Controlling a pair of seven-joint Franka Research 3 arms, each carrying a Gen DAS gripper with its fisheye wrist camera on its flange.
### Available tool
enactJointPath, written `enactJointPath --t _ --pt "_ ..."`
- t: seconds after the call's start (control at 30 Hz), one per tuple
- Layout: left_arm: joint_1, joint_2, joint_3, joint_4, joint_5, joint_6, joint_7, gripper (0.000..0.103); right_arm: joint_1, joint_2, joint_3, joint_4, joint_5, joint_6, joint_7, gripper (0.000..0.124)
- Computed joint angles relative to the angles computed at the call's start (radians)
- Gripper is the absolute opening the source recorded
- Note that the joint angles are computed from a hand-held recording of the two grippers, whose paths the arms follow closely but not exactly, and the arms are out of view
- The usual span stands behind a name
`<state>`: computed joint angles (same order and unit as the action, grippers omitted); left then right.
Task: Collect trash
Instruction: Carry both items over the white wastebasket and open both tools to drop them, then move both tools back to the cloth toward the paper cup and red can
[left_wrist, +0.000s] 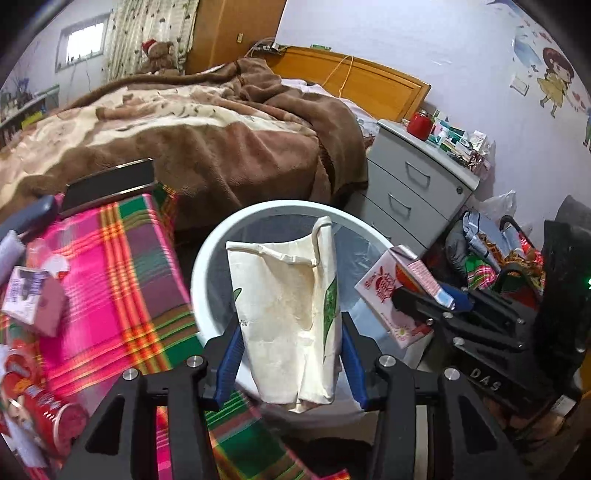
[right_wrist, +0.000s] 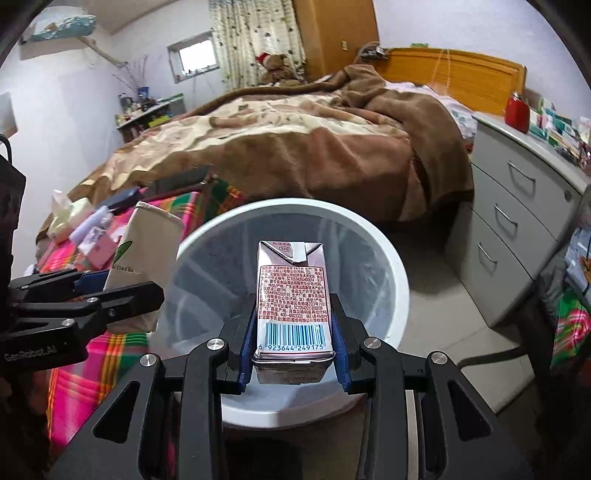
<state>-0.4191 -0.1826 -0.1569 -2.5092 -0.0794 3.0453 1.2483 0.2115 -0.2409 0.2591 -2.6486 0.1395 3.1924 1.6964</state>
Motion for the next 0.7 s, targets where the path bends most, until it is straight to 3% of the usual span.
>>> enactJointPath --t 0.1,0.13,0.2,0.23,0.33,0.43,0.5,0.63,0.7 --pt "0.037 0.025 -0.03 0.021 0.052 -0.002 -0.034 0.056 -0.013 0.009 0.002 0.011 -0.004 -0.023 0.01 0.037" --pt "0.046 0.029 -0.037 0.025 0.066 0.002 -0.05 0.06 -0.051 0.008 0.034 0.012 -0.025 -0.027 0.033 0.044" --pt "-0.002 0.038 0.002 0.027 -0.002 0.015 0.008 0.069 -0.105 0.004 0.079 0.009 -0.063 -0.027 0.077 0.064" --pt "0.0 0.042 0.003 0.031 -0.006 0.013 0.014 0.069 -0.097 0.003 0.069 0.006 -0.065 -0.02 0.083 0.066" --pt "0.008 0.044 -0.001 0.03 -0.015 0.015 0.019 0.069 -0.042 0.002 0.016 0.0 -0.046 -0.018 0.069 0.066" --pt "-0.01 0.024 0.014 0.008 -0.054 0.033 0.043 0.07 -0.11 -0.019 0.078 -0.007 -0.091 -0.033 0.108 0.066" --pt "0.062 -0.006 -0.04 -0.013 0.035 0.024 -0.045 0.069 -0.122 -0.037 0.091 -0.017 -0.107 -0.028 0.122 0.066" --pt "0.049 -0.076 -0.012 -0.078 0.059 0.042 -0.098 0.069 -0.118 -0.068 0.103 -0.031 -0.11 -0.01 0.139 0.066" --pt "0.103 -0.135 -0.052 -0.121 0.113 0.037 -0.168 0.069 -0.122 -0.07 0.118 -0.025 -0.106 -0.006 0.144 0.066"
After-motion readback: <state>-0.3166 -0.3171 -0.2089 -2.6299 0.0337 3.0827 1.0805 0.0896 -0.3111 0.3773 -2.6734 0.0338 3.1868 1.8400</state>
